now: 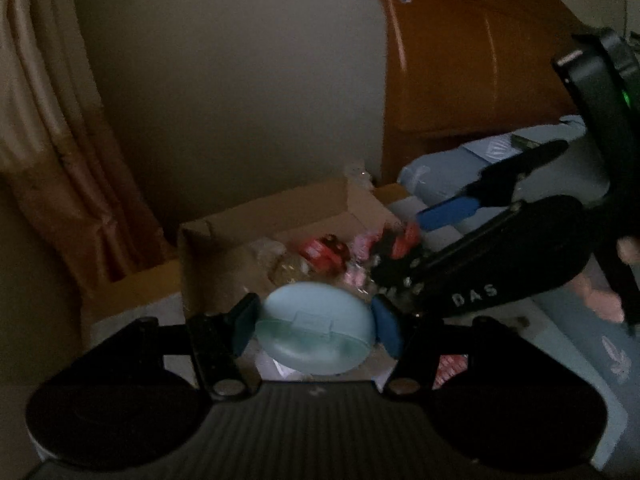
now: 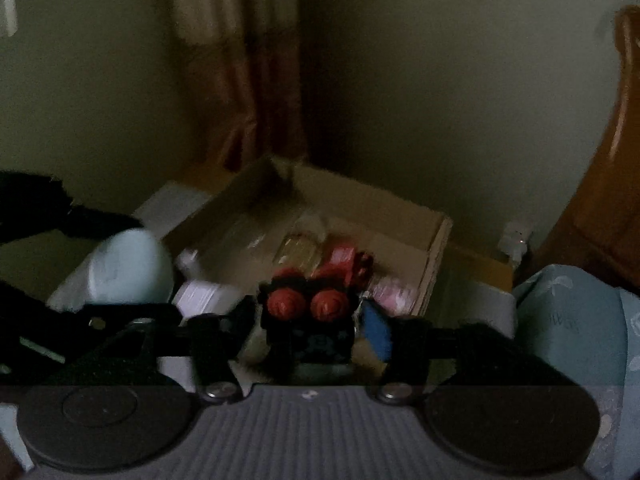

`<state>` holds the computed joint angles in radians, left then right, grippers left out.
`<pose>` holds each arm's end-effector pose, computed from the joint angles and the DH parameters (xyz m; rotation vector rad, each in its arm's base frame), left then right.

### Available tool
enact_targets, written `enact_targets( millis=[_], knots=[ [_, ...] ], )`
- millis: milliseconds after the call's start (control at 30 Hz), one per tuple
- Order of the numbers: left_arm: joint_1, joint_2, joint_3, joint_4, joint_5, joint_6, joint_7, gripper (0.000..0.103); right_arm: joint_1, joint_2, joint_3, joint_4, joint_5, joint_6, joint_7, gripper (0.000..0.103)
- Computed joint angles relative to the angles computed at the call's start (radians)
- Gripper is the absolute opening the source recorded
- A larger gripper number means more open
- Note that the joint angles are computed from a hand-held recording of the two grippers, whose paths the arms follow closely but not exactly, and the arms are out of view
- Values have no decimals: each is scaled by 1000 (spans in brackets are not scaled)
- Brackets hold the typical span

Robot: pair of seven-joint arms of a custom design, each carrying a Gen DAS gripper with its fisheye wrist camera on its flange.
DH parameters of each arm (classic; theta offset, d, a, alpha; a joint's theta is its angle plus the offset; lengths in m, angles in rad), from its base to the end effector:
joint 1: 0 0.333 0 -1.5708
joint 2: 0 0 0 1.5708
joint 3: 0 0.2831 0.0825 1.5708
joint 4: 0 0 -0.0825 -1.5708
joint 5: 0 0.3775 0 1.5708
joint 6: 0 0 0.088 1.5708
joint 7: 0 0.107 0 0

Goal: Organize rigid objects
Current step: 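Carry the case and fidget cube into the box and open both tools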

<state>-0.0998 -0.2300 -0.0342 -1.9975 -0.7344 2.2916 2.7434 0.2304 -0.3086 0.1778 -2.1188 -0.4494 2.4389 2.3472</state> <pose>0.5261 -0.0875 0.5914 -0.7927 2.5104 -1.0652 0.4688 0.2117 0.5812 -1.6964 1.8860 -0.7302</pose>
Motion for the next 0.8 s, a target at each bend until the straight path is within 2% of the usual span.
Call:
enact_targets(
  millis=[67, 300, 667, 767, 800],
  knots=[
    [1, 28, -12, 22, 19, 24, -24, 60, -11, 5, -5, -7, -4, 31, 28, 81],
    [9, 137, -50, 120, 77, 70, -93, 60, -13, -46, -19, -66, 35, 28, 47, 81],
    [14, 332, -128, 296, 235, 164, -288, 61, 0, -138, 15, -134, 73, -36, -4, 86],
    [17, 367, -145, 318, 253, 209, -333, 79, 10, -163, 21, -157, 84, -44, -17, 88],
    [20, 370, -150, 314, 250, 228, -338, 81, 13, -171, 24, -165, 87, -46, -18, 89]
  ],
)
